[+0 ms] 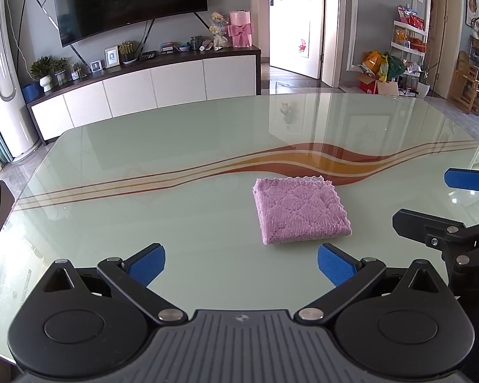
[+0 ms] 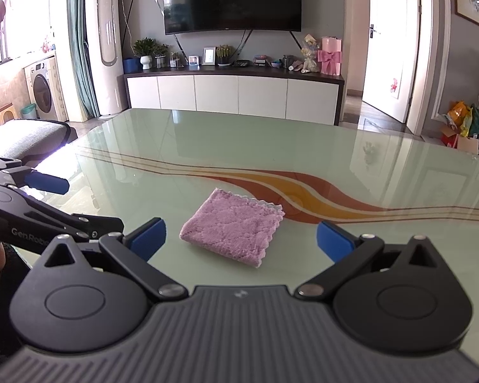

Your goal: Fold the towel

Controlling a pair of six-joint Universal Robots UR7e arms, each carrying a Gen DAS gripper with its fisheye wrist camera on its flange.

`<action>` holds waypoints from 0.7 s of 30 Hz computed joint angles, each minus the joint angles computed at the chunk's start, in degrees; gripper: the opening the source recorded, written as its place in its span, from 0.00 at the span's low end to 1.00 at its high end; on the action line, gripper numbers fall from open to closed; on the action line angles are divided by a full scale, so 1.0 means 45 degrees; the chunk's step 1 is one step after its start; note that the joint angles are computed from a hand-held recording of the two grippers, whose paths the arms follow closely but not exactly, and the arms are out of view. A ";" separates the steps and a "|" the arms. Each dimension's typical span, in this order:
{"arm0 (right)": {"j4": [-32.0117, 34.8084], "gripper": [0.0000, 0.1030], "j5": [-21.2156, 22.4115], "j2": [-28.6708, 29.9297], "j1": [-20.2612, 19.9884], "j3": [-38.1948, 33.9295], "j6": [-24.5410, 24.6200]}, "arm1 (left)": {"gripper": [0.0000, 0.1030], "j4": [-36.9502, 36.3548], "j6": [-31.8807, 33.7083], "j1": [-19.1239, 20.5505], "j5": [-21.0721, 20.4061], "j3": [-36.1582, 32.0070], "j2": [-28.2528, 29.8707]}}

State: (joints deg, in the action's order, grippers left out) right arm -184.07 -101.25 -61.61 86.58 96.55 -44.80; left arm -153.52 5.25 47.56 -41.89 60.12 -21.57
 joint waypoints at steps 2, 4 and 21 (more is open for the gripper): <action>0.0011 1.00 -0.0003 0.0024 -0.0003 -0.0039 0.0002 | 0.99 0.0010 0.0019 0.0005 0.0011 -0.0059 0.0034; 0.0025 1.00 0.0000 0.0059 -0.0018 -0.0095 0.0004 | 0.99 0.0062 0.0012 0.0017 -0.0008 -0.0160 0.0086; 0.0347 1.00 -0.0107 0.0282 -0.0022 -0.0526 0.0127 | 0.99 0.0642 0.0033 0.0170 -0.0061 -0.1185 0.0604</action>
